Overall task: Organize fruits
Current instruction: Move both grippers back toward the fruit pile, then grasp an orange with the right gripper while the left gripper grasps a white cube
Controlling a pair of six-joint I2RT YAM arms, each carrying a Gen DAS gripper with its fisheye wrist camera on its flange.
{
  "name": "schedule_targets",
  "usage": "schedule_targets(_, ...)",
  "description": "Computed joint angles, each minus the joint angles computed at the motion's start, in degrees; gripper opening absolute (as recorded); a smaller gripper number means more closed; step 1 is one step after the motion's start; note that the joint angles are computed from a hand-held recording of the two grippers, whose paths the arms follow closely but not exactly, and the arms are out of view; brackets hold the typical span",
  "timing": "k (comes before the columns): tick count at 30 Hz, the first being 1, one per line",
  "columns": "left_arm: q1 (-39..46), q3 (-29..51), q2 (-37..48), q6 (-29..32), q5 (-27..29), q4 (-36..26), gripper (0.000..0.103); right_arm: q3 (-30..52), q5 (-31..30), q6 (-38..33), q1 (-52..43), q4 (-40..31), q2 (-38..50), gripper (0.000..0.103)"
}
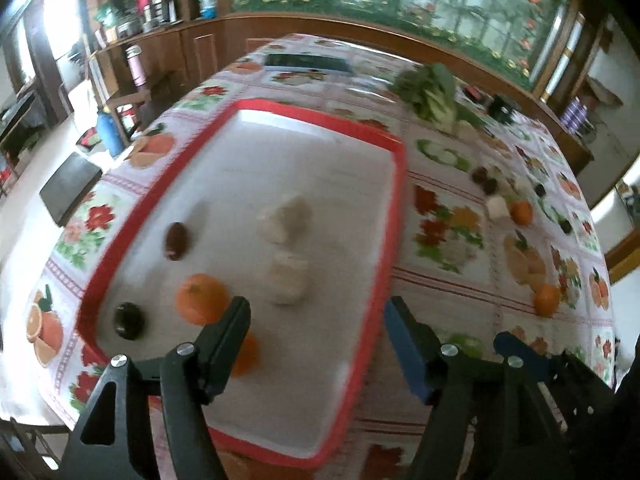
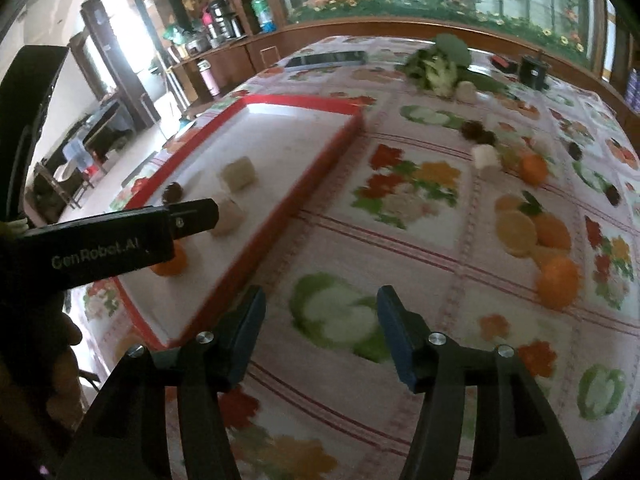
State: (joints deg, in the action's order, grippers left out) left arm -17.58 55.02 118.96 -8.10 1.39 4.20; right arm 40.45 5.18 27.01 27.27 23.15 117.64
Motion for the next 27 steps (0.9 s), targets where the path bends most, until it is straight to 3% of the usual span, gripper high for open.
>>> schedule_targets(11, -12.36, 2.72, 2.67, -2.53, -2.88, -3.0, 0.074, -14.73, -0.47, -4.98, -15.98, 10.59, -6.07, 0.058)
schedule_targets(17, -14.84, 4.16, 4.33, -3.73, -4.43, -4.44, 0.074, -14.25, -8.0, -8.61, -25.66, 13.63, -1.98, 0.06)
schedule_targets(22, -15.32, 7.02, 5.59, -4.66, -5.72, -6.54, 0.074, -10.92, -11.99, -12.47, -27.08, 13.53, 2.0, 0.059)
schedule_targets(24, -15.65, 9.27, 6.56, -4.99, -6.39, -7.64, 0.074, -9.97, -12.56, -13.31, -27.37, 13.97, 3.53, 0.045)
schedule_targets(27, -16.17, 14.31, 8.82, -5.86, -6.89, -10.03, 0.074, -9.99, -13.01, -15.43, -27.91, 14.83, 3.93, 0.035)
